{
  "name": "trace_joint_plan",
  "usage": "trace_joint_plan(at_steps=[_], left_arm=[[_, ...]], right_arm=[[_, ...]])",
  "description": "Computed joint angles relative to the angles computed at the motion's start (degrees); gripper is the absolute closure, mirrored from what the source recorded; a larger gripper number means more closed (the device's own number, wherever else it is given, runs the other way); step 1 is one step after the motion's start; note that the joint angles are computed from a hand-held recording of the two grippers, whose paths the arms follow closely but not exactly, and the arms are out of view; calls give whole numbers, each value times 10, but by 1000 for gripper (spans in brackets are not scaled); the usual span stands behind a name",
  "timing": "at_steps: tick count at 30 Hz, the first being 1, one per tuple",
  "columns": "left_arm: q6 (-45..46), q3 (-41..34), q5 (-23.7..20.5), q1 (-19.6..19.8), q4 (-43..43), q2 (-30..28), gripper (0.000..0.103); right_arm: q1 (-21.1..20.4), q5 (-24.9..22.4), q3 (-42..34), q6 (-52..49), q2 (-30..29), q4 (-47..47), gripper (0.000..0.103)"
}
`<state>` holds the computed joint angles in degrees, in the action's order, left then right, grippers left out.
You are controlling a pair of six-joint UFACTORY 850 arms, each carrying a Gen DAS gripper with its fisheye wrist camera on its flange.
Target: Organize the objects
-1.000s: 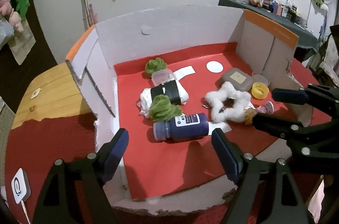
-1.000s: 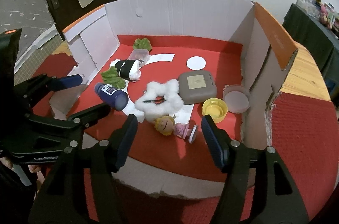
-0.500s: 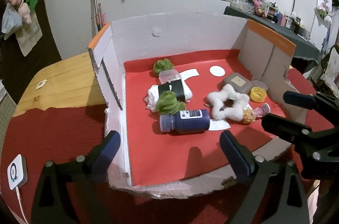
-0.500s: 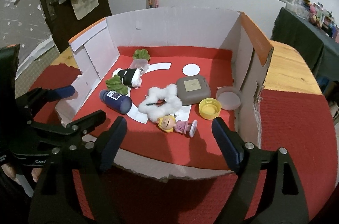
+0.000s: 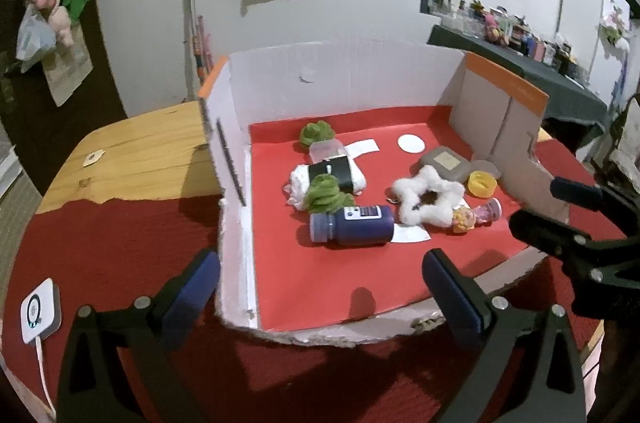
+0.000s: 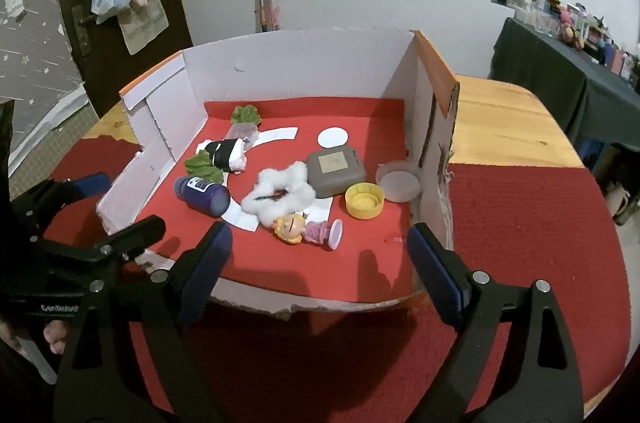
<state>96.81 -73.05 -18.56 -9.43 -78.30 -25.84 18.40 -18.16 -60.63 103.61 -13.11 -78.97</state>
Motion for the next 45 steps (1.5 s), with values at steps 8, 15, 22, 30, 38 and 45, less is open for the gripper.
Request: trace_joint_plan(at_steps=[8,15,22,30,38,45], left_arm=[[57,22,1,7,-67,14,0],[37,28,-16,13,-58,14,0],[24,31,-15,16,-56,13,0],[69,39,7,15,-103,15,0],[65,37,11,13,-94,12,0],[66,40,4,14,-91,14,0]], right_arm=[[9,-6,4,23,3,-18,9],[17,-15,9,44,5,-35,4],[21,-22,16,71,7,-55,4],[25,-33,21,89,10,-68,4],[27,-36,22,83,11,-66,4],[27,-37,22,81,10,-65,4]])
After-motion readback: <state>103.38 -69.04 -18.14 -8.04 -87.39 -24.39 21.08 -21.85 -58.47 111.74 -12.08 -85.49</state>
